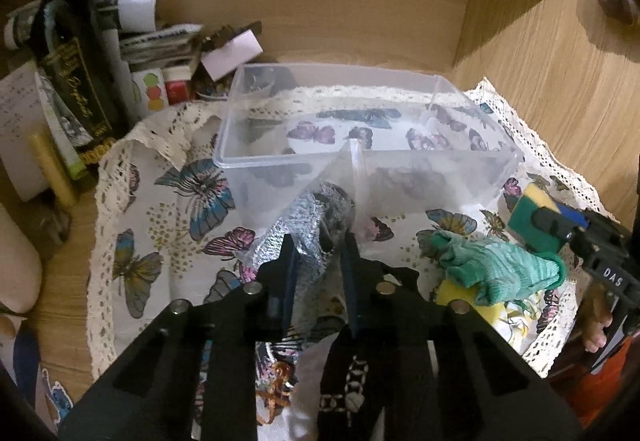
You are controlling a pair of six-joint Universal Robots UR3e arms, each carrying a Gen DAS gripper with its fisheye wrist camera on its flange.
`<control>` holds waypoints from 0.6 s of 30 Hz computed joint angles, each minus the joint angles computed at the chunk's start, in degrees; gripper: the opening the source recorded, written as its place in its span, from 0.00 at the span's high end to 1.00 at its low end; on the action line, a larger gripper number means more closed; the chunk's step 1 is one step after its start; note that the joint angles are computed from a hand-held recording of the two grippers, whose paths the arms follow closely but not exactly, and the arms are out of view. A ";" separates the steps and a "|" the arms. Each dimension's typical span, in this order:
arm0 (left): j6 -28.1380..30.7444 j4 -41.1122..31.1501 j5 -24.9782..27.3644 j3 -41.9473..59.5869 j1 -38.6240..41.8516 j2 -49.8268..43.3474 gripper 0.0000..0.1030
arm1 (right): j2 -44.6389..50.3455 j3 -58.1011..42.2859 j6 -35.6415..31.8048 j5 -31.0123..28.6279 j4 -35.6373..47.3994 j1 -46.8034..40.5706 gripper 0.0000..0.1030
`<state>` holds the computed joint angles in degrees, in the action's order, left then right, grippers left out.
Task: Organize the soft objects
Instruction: 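Grasp the silver foil packet with the left tool while the right tool grasps the yellow sponge, then drop the silver packet into the clear box with the left tool while the right tool drops the sponge in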
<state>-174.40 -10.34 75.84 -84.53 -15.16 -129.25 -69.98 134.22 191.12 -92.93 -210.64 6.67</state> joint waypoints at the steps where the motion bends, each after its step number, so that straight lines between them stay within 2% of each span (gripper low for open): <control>1: -0.20 0.76 0.15 -0.79 0.10 0.62 0.81 | -0.41 -0.21 -0.15 -0.48 0.12 0.09 0.74; 10: -1.63 8.55 -0.52 -8.06 2.04 8.29 0.82 | -4.97 -3.35 -2.04 -3.11 1.00 1.05 0.74; 18: -2.67 8.87 1.34 -3.57 1.66 9.34 0.82 | -6.06 -11.40 -4.76 -3.65 5.13 1.77 0.74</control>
